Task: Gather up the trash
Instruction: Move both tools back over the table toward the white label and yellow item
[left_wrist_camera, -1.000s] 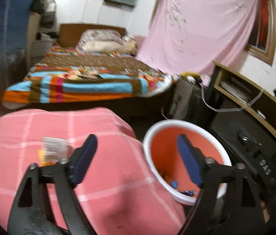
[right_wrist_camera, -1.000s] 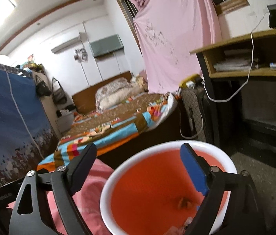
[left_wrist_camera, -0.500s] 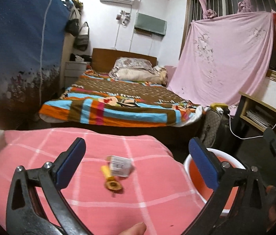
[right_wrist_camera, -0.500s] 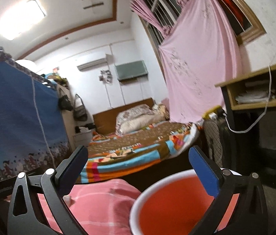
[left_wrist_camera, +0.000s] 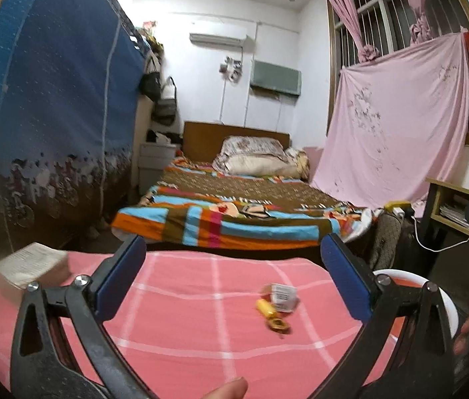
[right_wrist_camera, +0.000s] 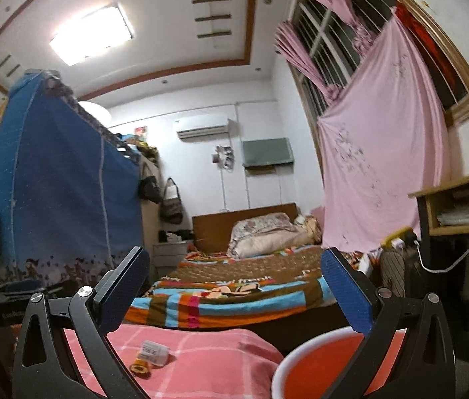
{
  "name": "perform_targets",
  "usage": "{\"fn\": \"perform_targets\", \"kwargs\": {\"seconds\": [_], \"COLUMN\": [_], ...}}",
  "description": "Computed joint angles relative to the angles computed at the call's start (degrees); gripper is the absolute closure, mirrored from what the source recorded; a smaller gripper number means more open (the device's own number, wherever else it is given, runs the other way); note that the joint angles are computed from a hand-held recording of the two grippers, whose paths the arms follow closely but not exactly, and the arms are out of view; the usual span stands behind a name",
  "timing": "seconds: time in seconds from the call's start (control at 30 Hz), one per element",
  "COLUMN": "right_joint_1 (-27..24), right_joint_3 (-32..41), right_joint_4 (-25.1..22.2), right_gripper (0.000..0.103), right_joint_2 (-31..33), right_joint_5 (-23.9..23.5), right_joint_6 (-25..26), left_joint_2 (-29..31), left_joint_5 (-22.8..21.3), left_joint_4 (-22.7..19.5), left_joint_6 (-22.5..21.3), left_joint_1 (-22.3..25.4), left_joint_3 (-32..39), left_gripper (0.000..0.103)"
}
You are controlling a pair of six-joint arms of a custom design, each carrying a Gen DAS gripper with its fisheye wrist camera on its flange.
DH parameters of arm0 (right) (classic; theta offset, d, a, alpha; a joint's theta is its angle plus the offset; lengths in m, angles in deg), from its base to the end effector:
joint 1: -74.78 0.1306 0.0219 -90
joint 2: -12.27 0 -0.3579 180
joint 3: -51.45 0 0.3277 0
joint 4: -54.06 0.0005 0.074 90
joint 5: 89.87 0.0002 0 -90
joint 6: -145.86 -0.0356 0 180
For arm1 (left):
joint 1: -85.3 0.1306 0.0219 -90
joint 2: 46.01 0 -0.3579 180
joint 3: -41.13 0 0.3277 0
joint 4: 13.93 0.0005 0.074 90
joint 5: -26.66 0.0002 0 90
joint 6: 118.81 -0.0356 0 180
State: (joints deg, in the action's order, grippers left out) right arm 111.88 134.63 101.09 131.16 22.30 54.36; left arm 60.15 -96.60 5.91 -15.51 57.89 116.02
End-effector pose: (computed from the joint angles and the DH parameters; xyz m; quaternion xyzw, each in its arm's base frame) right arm 0.4597 0.3302 0.2735 -0.0486 0.6378 0.1358 0.7566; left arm 0.4555 -0.2148 0.2835 -0.0887 0.7583 -0.0033 0.6459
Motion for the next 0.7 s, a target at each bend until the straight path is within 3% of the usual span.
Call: {"fn": "perform_targets", "kwargs": {"seconds": [0.33,0.57,0.7], "right_joint_1": [1.1,1.1,0.4], "right_joint_3": [4.9,7.9,12.0], "right_joint_4": [-6.2,-11.8,-19.7], "right_gripper": [0.000,0.000,0.000], "right_joint_2": [2.6,3.8,4.7], "right_joint_5": [-3.9,-5.8,-8.0], "right_joint_6": [4.8,5.1,2.2], "left_joint_2": [-0.7,-0.5,-0.1], "left_joint_5": [-2.2,-0.6,0.8], "left_joint_4": [6.7,8.0,6.1], "left_joint_6": [-6.8,-7.3,-7.1], "left_joint_1": [1.1,1.8,2.4], "left_joint_3": [-4.0,-4.6,-3.3], "left_gripper": [0.015,0.014,0.014]}}
